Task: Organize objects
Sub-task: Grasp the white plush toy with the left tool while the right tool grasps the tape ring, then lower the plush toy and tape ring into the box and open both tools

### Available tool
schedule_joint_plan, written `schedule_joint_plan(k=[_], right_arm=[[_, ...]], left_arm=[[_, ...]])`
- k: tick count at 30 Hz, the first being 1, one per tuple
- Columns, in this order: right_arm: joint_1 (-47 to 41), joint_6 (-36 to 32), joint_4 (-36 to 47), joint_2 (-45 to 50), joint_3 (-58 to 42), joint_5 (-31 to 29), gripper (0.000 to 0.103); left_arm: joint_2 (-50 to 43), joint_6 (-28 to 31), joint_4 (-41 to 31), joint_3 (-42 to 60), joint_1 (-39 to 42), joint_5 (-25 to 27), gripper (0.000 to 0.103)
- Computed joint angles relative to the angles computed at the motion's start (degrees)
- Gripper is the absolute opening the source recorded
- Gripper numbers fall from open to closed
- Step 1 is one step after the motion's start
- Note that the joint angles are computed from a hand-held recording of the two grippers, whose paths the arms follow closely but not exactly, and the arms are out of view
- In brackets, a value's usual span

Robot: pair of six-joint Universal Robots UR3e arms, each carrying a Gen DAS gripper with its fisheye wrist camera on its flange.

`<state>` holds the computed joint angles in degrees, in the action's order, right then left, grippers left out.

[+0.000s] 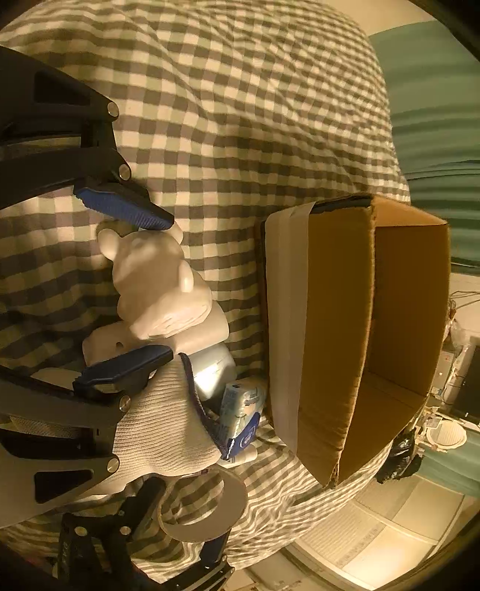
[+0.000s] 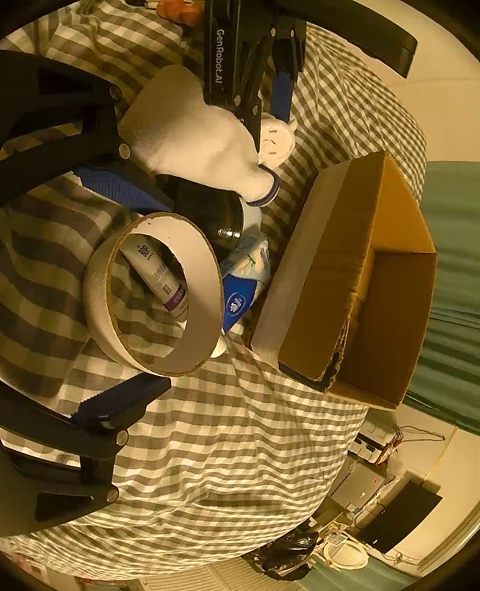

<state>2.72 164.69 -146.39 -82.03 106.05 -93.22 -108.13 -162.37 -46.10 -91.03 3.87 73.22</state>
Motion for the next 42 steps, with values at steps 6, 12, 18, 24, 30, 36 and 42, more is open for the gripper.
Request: schedule_joint_plan(k=[6, 12, 18, 24, 30, 36, 42], right_arm=[[0.3, 1.2, -1.9, -2.8, 2.1, -0.4, 0.085], [1.4, 1.5, -0.9, -8.3, 3.3, -0.3, 0.085], [3.9, 2.2, 1.0, -13.7, 1.9, -2.2, 0.085], [6.6, 2.5, 4.1, -17.6, -2.1, -4.1, 0.085], [7.5, 3.2, 8.1, -19.2, -9.8, -3.4, 0.085], [7.0, 2.5, 14.0, -14.1, -24.1, -2.1, 0.085], [4.2, 1.6, 22.1, -3.9, -44.1, 1.2, 0.085]], left_arm=[[4.6, -0.6, 0.9, -2.3, 0.5, 0.9, 0.066], [11.5, -0.1, 0.5, -4.1, 1.5, 0.1, 0.066], [18.3, -0.1, -0.5, -5.0, 1.9, -0.3, 0.066], [24.3, 0.1, -2.5, -2.9, 2.4, -1.4, 0.066], [25.7, -0.4, -4.4, 3.5, 1.0, -0.1, 0.066], [18.9, -2.0, -7.9, 17.3, -1.1, 1.9, 0.066], [5.5, -2.6, -13.2, 38.4, -4.2, 6.0, 0.066]])
